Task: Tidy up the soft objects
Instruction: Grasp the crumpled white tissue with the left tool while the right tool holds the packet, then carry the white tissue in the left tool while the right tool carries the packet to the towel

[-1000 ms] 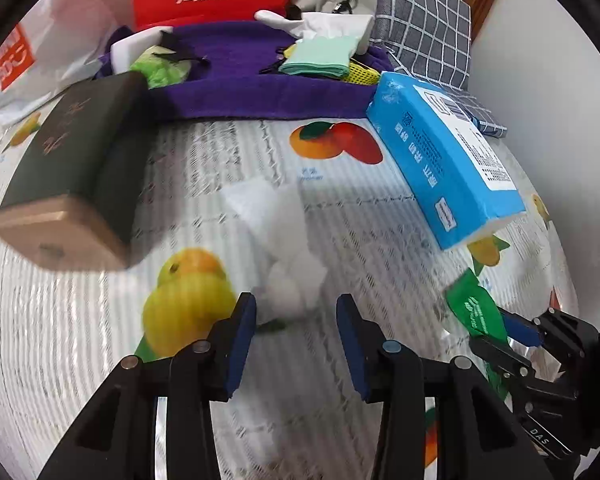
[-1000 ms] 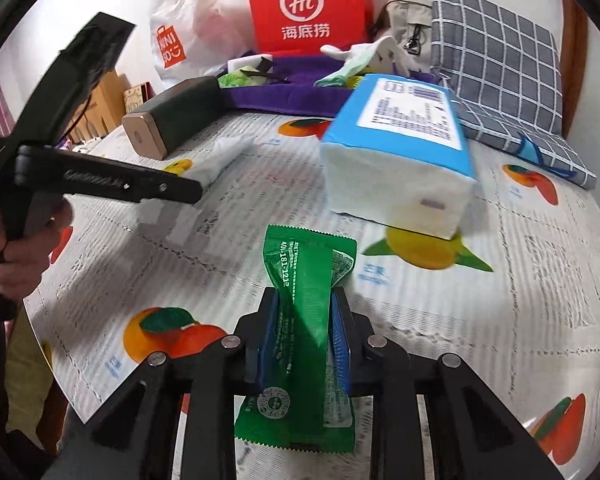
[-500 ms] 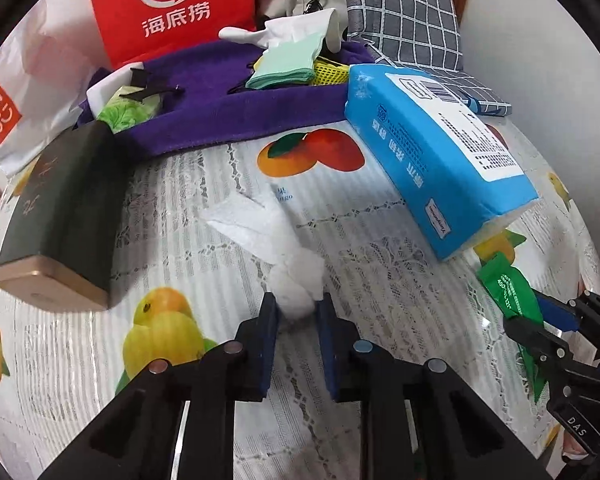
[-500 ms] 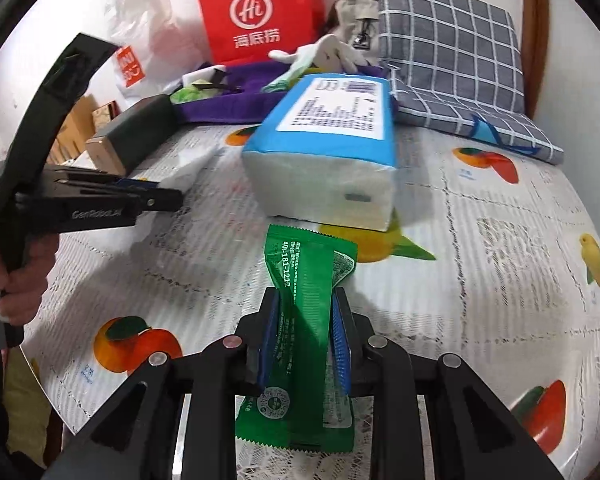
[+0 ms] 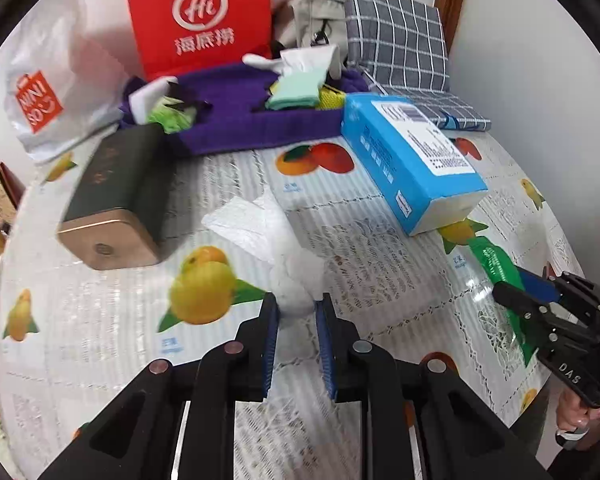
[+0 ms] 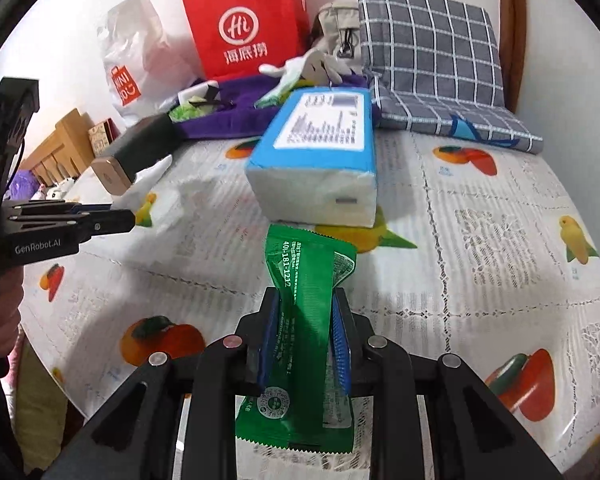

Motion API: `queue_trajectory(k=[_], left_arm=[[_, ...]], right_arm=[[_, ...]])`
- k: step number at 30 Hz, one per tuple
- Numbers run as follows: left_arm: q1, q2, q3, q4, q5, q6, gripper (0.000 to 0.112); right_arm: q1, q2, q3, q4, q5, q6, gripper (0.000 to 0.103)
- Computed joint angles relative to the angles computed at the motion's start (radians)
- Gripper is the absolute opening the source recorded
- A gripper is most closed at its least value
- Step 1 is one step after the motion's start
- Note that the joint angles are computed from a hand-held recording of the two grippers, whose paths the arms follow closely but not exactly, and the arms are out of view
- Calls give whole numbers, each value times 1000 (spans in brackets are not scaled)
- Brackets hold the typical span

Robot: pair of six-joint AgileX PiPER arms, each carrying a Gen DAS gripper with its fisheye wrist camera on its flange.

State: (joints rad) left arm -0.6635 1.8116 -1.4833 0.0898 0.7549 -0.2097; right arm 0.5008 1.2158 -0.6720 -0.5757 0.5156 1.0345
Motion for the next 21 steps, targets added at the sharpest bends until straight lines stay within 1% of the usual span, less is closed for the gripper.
queue_trajectory(k=[3,6,9,15,17,21], left_arm=[[6,-39,31,-1,-4,-1,18],[8,-83,64,24,-7,-26,18],[26,-128,92,13,-12,-27,18],[64,-187,125,-27,-16,-18,18],[78,-206,135,-34,-16,-13,18],[106,-240,147,-49,-15,-2,18]], right_arm=[[46,-24,-29,-26,61,34,25],[83,-42,-71,-28,121,39,25],[122,-51,-119,-31,186,43,25],[164,-64,-189,-18,254,56,25],[191,-59,-220,-33,298,70,25],[214,-55,-265,-42,350,77,25]])
